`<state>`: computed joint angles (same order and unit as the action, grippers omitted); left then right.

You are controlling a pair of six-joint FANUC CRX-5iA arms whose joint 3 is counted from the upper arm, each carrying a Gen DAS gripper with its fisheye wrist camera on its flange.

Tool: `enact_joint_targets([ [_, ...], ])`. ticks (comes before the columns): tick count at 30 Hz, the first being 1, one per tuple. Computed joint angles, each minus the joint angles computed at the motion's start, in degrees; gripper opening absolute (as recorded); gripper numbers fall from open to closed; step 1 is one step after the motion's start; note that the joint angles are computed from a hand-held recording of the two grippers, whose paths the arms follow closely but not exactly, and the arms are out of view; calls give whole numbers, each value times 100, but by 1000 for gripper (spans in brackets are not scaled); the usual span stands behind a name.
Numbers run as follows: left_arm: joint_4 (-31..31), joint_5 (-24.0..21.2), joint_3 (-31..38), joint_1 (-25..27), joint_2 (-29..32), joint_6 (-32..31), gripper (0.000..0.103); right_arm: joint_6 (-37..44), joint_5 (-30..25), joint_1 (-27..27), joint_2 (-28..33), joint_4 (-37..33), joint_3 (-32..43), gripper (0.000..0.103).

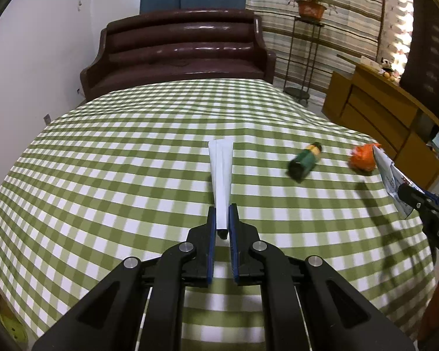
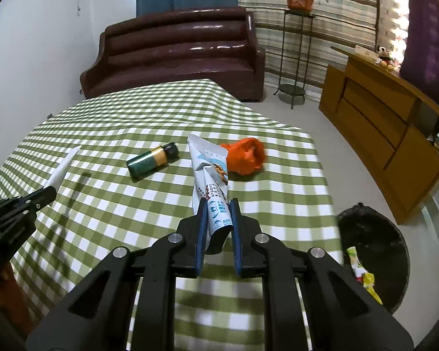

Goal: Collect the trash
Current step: 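Carry the white tube and snack wrapper over the black bin and open both tools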

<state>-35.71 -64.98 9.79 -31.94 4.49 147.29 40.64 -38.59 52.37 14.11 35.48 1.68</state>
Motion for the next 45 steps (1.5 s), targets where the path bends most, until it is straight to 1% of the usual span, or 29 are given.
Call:
enact_joint_targets([
  [6, -104, 69, 187, -287, 120, -15, 9, -519, 114, -106, -352, 445, -525, 15],
  [11, -79, 222, 414, -465, 314, -104, 9, -893, 133, -246, -601, 715, -881, 15],
  [19, 92, 465, 1005, -669, 839, -534, 9, -1434, 95, -530, -965, 1087, -1382, 15],
  [26, 202, 582, 1547, -852, 1298, -904, 9, -1751, 50, -801, -1228, 1309, -1743, 15],
  [37, 374, 599, 2336, -1046, 1963, -1413, 9, -2254, 76, -1263, -1545, 1669, -2248, 15],
  [45, 558, 593, 2802, -1113, 2379, -1765, 9, -2305, 152, -1489, -1580, 1641, -2371, 15],
])
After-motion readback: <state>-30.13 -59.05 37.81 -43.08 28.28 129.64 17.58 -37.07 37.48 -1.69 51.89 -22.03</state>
